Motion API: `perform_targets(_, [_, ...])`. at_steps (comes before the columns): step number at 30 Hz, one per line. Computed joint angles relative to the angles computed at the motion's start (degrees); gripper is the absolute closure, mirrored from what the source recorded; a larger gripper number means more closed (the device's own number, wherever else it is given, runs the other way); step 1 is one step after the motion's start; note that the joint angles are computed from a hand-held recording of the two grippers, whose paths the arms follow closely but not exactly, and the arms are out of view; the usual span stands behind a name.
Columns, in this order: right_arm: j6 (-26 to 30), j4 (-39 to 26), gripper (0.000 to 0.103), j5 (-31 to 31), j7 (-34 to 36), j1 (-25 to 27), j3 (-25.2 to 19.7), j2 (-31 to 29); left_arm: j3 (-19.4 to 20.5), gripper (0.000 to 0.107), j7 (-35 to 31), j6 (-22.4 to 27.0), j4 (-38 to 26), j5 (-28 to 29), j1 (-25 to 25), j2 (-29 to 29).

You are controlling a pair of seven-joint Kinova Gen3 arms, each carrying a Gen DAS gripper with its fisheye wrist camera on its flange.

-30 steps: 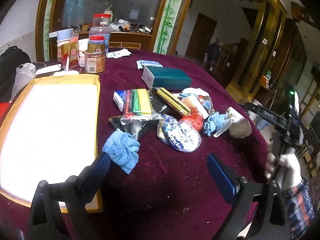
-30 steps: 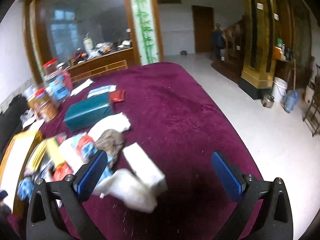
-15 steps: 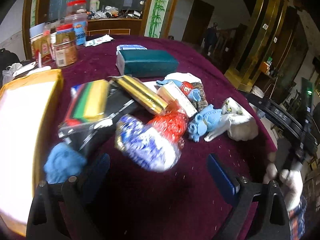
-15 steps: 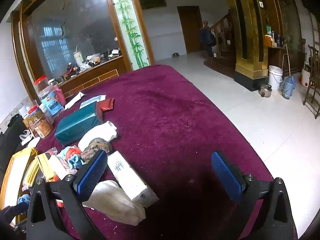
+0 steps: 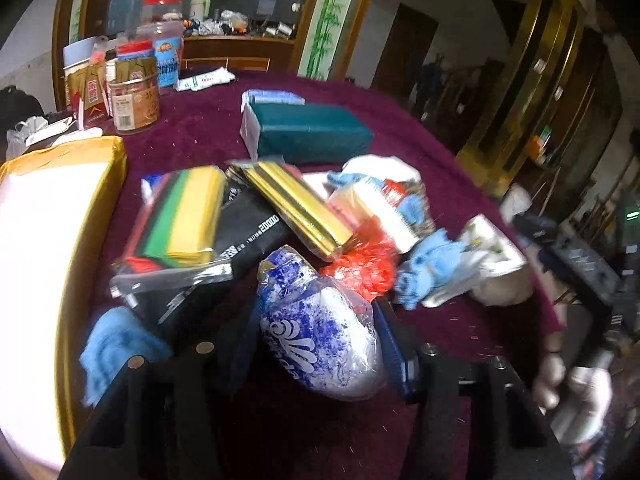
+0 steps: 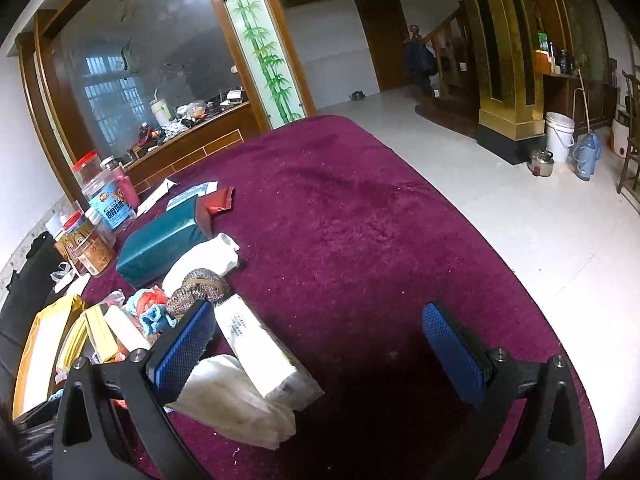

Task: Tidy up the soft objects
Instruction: 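Grasp the blue-white Vinda tissue bag with the left tool, then carry the Vinda bag to the tray with left tool while right tool moves white box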

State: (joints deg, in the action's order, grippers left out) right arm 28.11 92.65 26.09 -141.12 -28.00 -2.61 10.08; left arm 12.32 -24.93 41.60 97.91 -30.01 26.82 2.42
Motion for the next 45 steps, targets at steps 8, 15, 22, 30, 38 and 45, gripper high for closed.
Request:
perform_targets(8, [-2.9, 0.7, 0.000, -13.1, 9.5, 5.3, -1.9, -0.1, 4.2, 0.049, 4.3, -4.7, 9.2, 1.6, -3.9, -11.8])
perform_targets(15, [3.2, -4.4, 0.000, -24.5, 23.1, 12.1, -7.3, 2.5, 8.2, 0.049, 3.6, -3.2, 13.4, 3.9, -8.3, -19.1])
perform_targets(22, [17.0, -15.6, 0.004, -17.8, 31.4, 3.5, -3.7, 6.2, 9.5, 0.049, 0.9, -5.0, 16.7, 8.0, -13.2, -24.4])
perform_targets(30, [22.7, -19.1, 0.080, -17.3, 32.9, 1.0, -2.1, 8.8, 5.8, 0.049, -7.2, -4.4, 18.1, 15.3, -15.5, -30.1])
perform_targets(38, [20.4, -21.2, 0.080, -16.5, 32.4, -1.5, -4.8, 3.9, 4.8, 0.049, -15.8, 1.1, 16.3, 16.6, -22.9, -33.5])
perform_targets(45, [28.8, -38.2, 0.080, -30.9, 42.7, -4.7, -10.8, 13.7, -2.3, 0.049, -25.4, 0.8, 13.1, 19.6, -27.3, -27.5])
